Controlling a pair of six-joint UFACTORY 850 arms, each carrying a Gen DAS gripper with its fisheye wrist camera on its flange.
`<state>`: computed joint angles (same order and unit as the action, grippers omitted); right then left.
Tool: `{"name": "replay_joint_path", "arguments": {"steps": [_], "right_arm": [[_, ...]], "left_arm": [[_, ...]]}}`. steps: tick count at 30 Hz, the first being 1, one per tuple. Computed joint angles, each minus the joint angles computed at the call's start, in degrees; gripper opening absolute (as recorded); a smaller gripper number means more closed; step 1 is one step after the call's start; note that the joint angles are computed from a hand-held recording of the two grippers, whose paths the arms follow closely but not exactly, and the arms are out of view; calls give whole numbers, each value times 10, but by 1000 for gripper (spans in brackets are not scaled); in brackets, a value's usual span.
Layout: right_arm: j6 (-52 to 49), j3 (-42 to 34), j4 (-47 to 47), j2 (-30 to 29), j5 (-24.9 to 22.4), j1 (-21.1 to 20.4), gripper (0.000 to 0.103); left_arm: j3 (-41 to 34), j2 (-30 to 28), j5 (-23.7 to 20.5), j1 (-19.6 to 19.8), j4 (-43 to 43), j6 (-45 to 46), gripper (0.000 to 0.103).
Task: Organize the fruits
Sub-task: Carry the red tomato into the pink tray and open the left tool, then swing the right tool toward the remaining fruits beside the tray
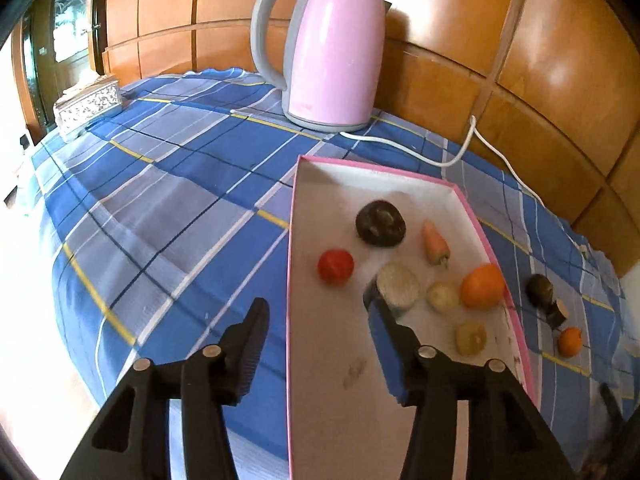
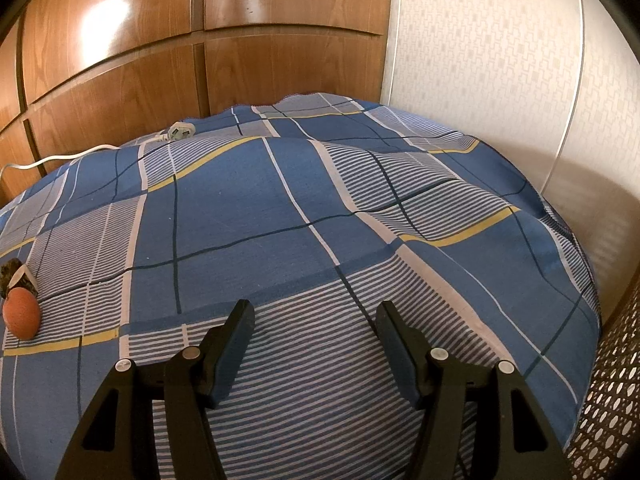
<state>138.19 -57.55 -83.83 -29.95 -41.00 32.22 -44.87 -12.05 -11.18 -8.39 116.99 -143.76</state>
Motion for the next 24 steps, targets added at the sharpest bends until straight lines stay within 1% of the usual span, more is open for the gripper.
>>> {"name": "replay_joint_path", "arguments": {"steps": [4, 6, 9, 10, 12, 20, 24], "right_arm": [[0, 0, 1, 0, 0, 0, 64], [0, 0, 0, 0, 0, 0, 64], [-1, 0, 0, 0, 0, 0, 64], [0, -1, 1, 0, 0, 0, 64], [-1, -1, 1, -1, -1, 1, 64], [-2, -2, 3, -1, -1, 1, 64], [-2, -2, 3, -1, -1, 1, 64]], "left_arm": [[23, 23, -11, -12, 10, -27, 62], [31, 32, -17, -16, 11, -35, 68], [39, 43, -23, -21, 16, -47, 69], [42, 45, -26, -23, 6, -39, 70], [45, 49, -32, -26, -6, -32, 74], [58, 57, -24, -29, -11, -36, 75], [61, 57, -23, -29, -12, -39, 77]]}}
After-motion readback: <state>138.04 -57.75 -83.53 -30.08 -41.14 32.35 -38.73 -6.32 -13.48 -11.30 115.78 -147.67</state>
